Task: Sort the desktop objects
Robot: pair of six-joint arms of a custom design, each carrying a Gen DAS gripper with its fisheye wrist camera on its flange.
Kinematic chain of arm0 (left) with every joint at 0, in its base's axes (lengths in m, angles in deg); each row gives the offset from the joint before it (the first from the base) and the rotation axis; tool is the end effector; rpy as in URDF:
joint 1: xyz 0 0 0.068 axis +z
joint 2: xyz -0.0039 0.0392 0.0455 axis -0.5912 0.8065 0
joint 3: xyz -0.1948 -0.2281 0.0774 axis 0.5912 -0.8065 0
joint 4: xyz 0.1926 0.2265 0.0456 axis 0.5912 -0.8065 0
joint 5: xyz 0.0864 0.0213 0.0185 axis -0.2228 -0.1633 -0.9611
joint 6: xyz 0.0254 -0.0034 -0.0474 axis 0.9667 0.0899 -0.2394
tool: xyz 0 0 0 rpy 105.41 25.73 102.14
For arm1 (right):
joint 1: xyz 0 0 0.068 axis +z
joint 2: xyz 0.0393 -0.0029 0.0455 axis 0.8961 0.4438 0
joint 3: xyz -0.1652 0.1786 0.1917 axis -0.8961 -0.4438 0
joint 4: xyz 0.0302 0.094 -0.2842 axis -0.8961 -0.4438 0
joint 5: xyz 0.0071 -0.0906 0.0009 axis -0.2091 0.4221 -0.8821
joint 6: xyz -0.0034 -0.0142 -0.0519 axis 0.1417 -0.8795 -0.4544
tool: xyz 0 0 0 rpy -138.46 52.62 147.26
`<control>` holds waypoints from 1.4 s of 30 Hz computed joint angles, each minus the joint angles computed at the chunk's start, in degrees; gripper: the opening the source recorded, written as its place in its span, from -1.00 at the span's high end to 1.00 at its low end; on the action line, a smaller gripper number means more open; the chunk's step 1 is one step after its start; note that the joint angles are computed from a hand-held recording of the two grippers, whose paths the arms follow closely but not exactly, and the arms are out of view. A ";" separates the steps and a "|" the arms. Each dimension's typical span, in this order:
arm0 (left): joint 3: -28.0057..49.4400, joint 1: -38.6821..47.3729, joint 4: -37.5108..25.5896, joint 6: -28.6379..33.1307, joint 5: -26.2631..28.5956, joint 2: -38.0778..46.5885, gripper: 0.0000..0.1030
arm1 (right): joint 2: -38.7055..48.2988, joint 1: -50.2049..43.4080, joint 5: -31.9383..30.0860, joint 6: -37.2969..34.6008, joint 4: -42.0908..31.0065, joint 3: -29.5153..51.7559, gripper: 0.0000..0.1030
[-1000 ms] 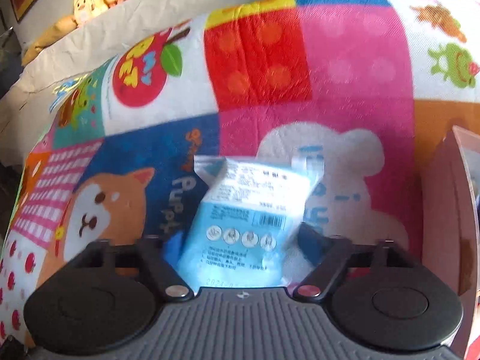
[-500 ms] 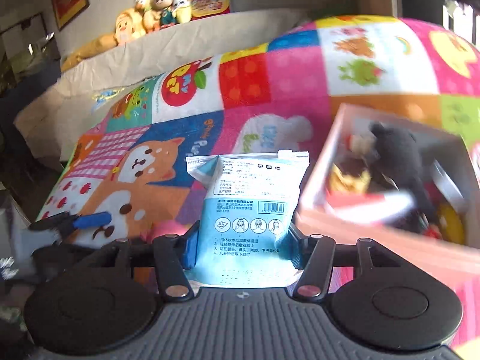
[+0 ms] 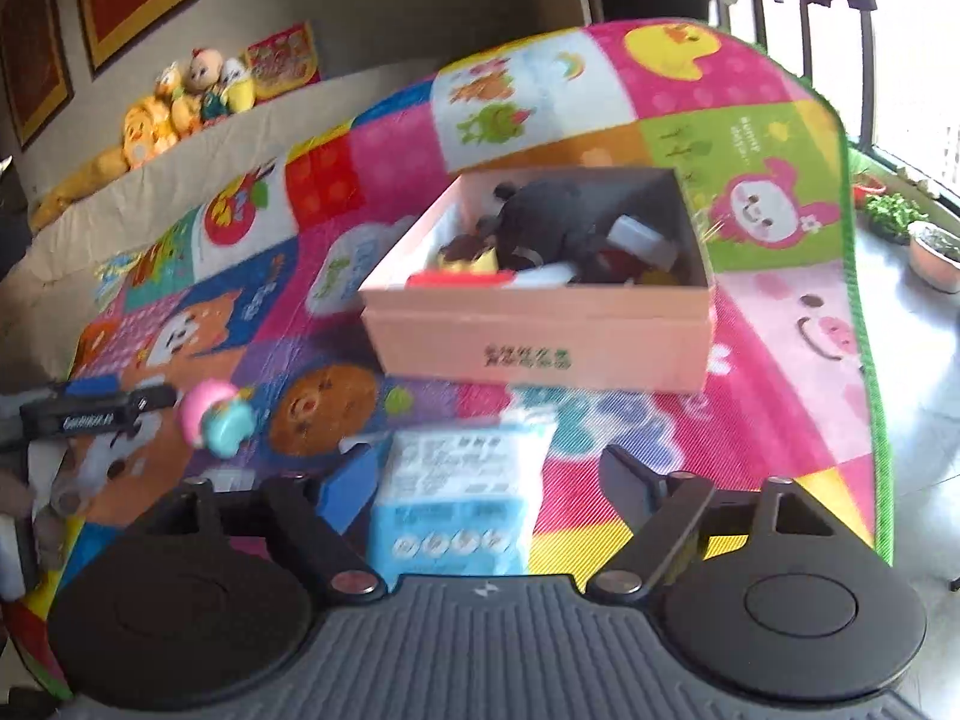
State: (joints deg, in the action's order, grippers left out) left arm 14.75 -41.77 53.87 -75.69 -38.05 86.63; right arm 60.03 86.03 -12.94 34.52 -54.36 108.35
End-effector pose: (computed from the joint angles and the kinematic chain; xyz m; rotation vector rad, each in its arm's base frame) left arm 0.3030 -0.0242 0.0877 -0.0542 2.1582 0.0565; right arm 0.3014 0.1226 0.1081 -0.1046 2.1832 0.3355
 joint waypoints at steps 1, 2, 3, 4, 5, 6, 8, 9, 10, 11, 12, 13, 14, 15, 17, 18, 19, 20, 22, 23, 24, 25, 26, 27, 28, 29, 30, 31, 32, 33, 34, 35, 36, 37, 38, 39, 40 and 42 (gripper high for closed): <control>-0.42 0.42 -0.38 -0.15 0.69 -0.97 -0.96 | 1.20 -0.71 1.62 0.63 2.42 0.38 -0.87; -0.84 0.76 -0.97 -0.27 1.73 -1.98 -0.96 | 2.86 -1.35 3.55 1.01 4.14 1.34 -0.89; -1.22 1.13 -1.41 -0.11 3.07 -2.79 -0.97 | 4.99 -1.94 5.38 1.17 5.38 2.91 -0.90; -1.69 1.32 -1.42 0.30 4.24 -3.35 -0.97 | 6.74 -2.48 6.25 1.24 6.63 4.02 -0.90; -2.18 1.35 -1.21 0.90 5.29 -3.71 -0.97 | 8.59 -3.22 6.82 2.21 8.04 5.19 -0.90; -2.62 1.23 -0.95 1.35 5.97 -3.81 -0.97 | 10.07 -4.16 6.60 4.28 9.01 6.17 -0.90; -2.96 1.22 -1.30 1.82 8.15 -3.81 -0.97 | 12.48 -6.69 2.53 9.35 10.00 8.16 -0.93; -2.92 1.23 -1.80 1.80 9.67 -3.74 -0.98 | 13.74 -7.96 -0.53 12.05 9.70 9.59 -0.93; -2.89 1.15 -2.22 1.71 11.45 -3.62 -0.98 | 14.69 -8.62 -2.74 13.94 9.01 10.95 -0.93; -2.73 0.91 -2.58 1.62 12.84 -3.41 -0.98 | 15.49 -8.85 -4.66 15.17 8.38 12.17 -0.93; -2.58 0.54 -2.77 1.58 13.94 -3.18 -0.98 | 15.80 -7.88 -2.73 15.94 8.12 12.76 -1.00; -2.39 0.05 -2.81 1.53 15.00 -2.80 -0.98 | 15.78 -6.78 -0.76 15.39 7.25 13.37 -1.00; -2.08 -0.35 -3.03 1.43 15.88 -2.42 -0.98 | 15.88 -6.12 -0.42 14.22 6.93 13.74 -1.00; -1.61 -0.90 -3.36 1.21 16.91 -1.78 -0.98 | 15.93 -5.88 -1.56 13.22 7.54 13.45 -1.00; -0.36 -1.94 -4.32 0.71 18.57 -0.24 -0.98 | 15.51 -6.15 -5.30 11.28 8.38 12.43 -1.00; 0.40 -2.83 -4.58 0.24 18.76 0.81 -0.98 | 15.00 -6.35 -6.96 10.33 8.82 11.60 -1.00; 1.09 -3.51 -4.88 0.00 18.88 1.59 -0.98 | 14.46 -6.41 -7.79 9.63 9.73 10.48 -1.00; 1.88 -4.38 -5.06 -0.13 19.07 2.52 -0.98 | 13.67 -6.03 -6.85 9.28 10.88 8.98 -1.00; 3.55 -5.86 -5.20 0.12 19.15 4.20 -0.99 | 11.90 -4.26 -0.96 8.26 13.69 5.38 -1.00; 4.68 -6.64 -5.28 0.55 19.04 5.22 -0.99 | 11.21 -3.45 1.76 7.65 14.73 3.75 -1.00; 5.81 -7.28 -5.40 0.88 18.86 6.22 -0.99 | 10.62 -2.94 3.54 7.52 15.68 2.10 -1.00; 7.22 -7.96 -5.69 1.14 18.61 7.41 -0.99 | 10.14 -2.84 3.89 7.99 16.34 0.58 -1.00; 8.57 -8.50 -6.21 1.40 18.29 8.43 -0.99 | 9.74 -2.97 3.39 8.89 16.51 -0.68 -1.00; 9.88 -9.11 -6.69 1.56 17.58 9.42 -0.99 | 9.60 -3.19 2.77 10.06 16.69 -1.85 -1.00; 10.99 -9.76 -6.68 1.72 16.35 10.36 -0.99 | 9.83 -3.28 2.70 11.17 17.17 -2.85 -1.00; 11.93 -10.50 -6.62 1.99 14.59 11.13 -0.99 | 10.40 -3.04 3.48 12.07 17.86 -3.62 -1.00; 12.79 -11.21 -6.85 2.28 12.59 11.71 -0.99 | 11.34 -2.60 4.90 12.62 18.82 -4.16 -1.00; 13.52 -11.82 -7.15 2.37 10.55 12.15 -0.99 | 12.19 -2.10 6.66 13.57 19.31 -4.48 -1.00; 14.17 -12.34 -7.50 2.06 8.49 12.49 -0.99 | 12.20 -2.05 7.16 14.09 20.56 -5.02 -1.00; 14.56 -12.60 -7.76 1.47 7.10 12.66 -0.99 | 12.55 -1.80 8.08 13.99 23.07 -5.75 -1.00; 14.76 -12.68 -7.96 0.68 6.20 12.67 -0.99 | 12.94 -1.37 9.15 13.93 23.72 -5.72 -1.00; 14.92 -12.61 -8.12 -0.11 5.49 12.64 -0.99 | 13.07 -1.13 9.31 13.69 23.10 -5.40 -1.00; 14.96 -12.73 -8.21 -0.65 4.34 12.56 -0.99 | 13.04 -0.98 9.05 13.03 23.02 -5.30 -1.00; 14.87 -12.94 -8.18 -0.76 2.84 12.43 -0.99 | 13.13 -0.85 9.13 12.59 23.80 -5.53 -1.00; 14.69 -13.09 -8.10 -0.44 1.53 12.30 -0.99 | 13.26 -0.64 9.54 12.48 24.42 -5.74 -1.00; 14.54 -13.11 -8.27 0.11 0.60 12.09 -0.99 | 13.32 -0.60 9.65 12.34 24.83 -5.87 -1.00; 14.25 -12.97 -8.54 0.76 0.03 11.61 -0.99 | 13.30 -0.69 9.45 12.32 24.89 -5.89 -1.00; 13.14 -12.43 -8.66 2.02 -0.53 10.32 -0.99 | 13.31 -0.89 9.34 12.89 24.87 -5.92 -1.00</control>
State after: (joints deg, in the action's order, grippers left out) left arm 27.88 -54.20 45.22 -73.67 -38.58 96.95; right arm 73.33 85.15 -3.60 47.42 -29.49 102.43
